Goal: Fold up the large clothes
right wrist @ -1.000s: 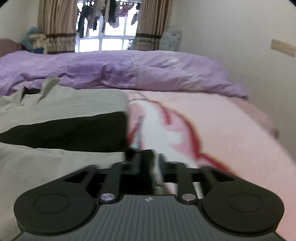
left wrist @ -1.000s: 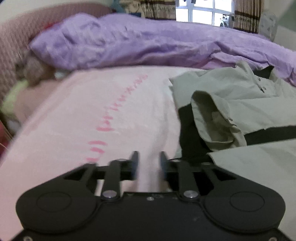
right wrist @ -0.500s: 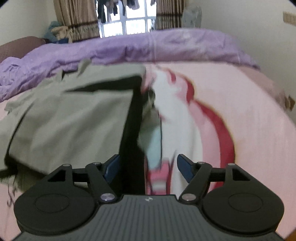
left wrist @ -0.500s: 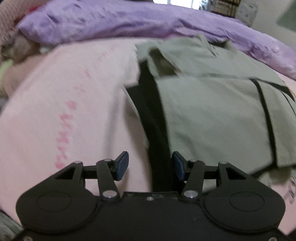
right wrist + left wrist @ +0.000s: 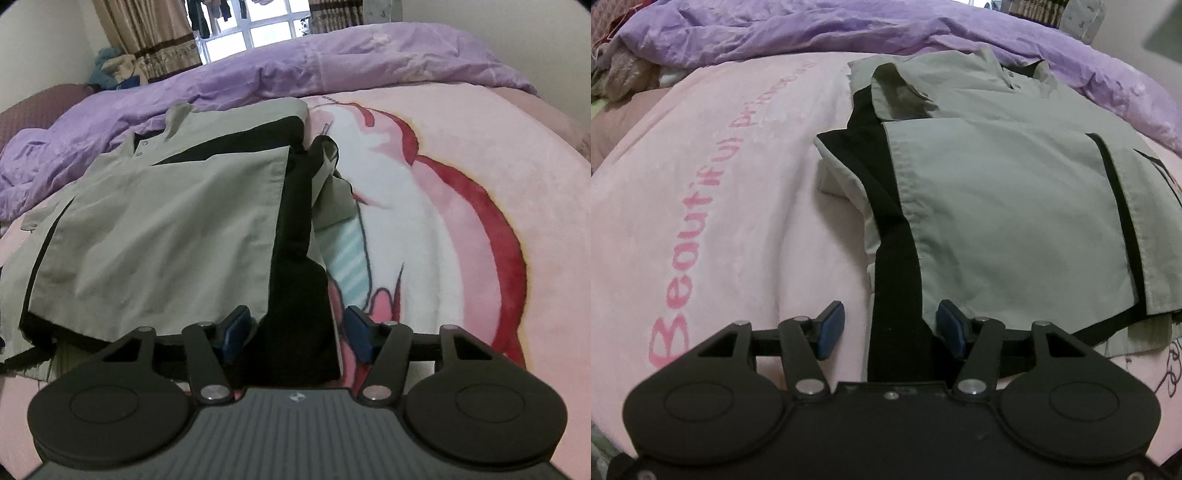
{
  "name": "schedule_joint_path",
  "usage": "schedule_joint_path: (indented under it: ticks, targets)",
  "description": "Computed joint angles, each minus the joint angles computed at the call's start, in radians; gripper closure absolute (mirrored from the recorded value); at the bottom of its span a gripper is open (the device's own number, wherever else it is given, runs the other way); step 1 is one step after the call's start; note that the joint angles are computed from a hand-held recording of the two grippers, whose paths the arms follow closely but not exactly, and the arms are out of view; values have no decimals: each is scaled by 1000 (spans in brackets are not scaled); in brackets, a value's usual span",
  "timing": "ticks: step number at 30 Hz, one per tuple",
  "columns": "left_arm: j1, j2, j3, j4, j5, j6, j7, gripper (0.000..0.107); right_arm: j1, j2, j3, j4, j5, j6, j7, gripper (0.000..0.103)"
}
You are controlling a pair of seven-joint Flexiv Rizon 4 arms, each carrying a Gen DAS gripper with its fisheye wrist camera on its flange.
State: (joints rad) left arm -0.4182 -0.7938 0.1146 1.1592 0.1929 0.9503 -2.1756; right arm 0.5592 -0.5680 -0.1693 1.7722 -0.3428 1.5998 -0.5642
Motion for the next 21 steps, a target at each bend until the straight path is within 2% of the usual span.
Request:
schedule_joint_path:
  ticks: [2, 4, 8, 9, 10, 11, 12, 15, 16, 17, 21]
  targets:
    - [-7, -3, 8, -20, -3, -33, -20, 49, -11, -1, 11, -1, -5, -2, -16, 27]
    - [-19, 2, 15, -33, 13, -59, -25, 49, 3, -4, -10, 6, -6, 19, -15, 24]
    - [0, 25, -28, -7, 3, -23, 17, 49, 78, -19, -105, 32, 21, 92, -6, 18]
    - [-10, 27, -18, -13, 9, -29, 14, 49, 104, -25, -136, 40, 42, 118, -5, 15]
    - [-17, 26, -12, -22, 18, -35, 17, 49, 105, -33, -134, 40, 69, 145, -11, 6]
    - [-20, 21, -10, -32, 24, -42, 27, 49, 78, -41, -100, 34, 83, 173, -18, 0]
    - [-22, 14, -8, -45, 27, -57, 34, 49, 69, -44, -86, 27, 92, 174, -32, 0]
    - [-25, -14, -2, -87, 32, -110, 41, 49, 114, -40, -122, 5, 87, 90, -80, 0]
    - [-24, -22, -2, -95, 37, -111, 43, 48, 137, -39, -147, 0, 76, 59, -85, 4]
    - [-24, -27, -1, -95, 42, -103, 43, 47, 172, -42, -190, 4, 62, 55, -85, 32]
    - [-21, -37, 4, -85, 50, -54, 29, 45, 167, -39, -184, 9, 69, 84, -103, 45]
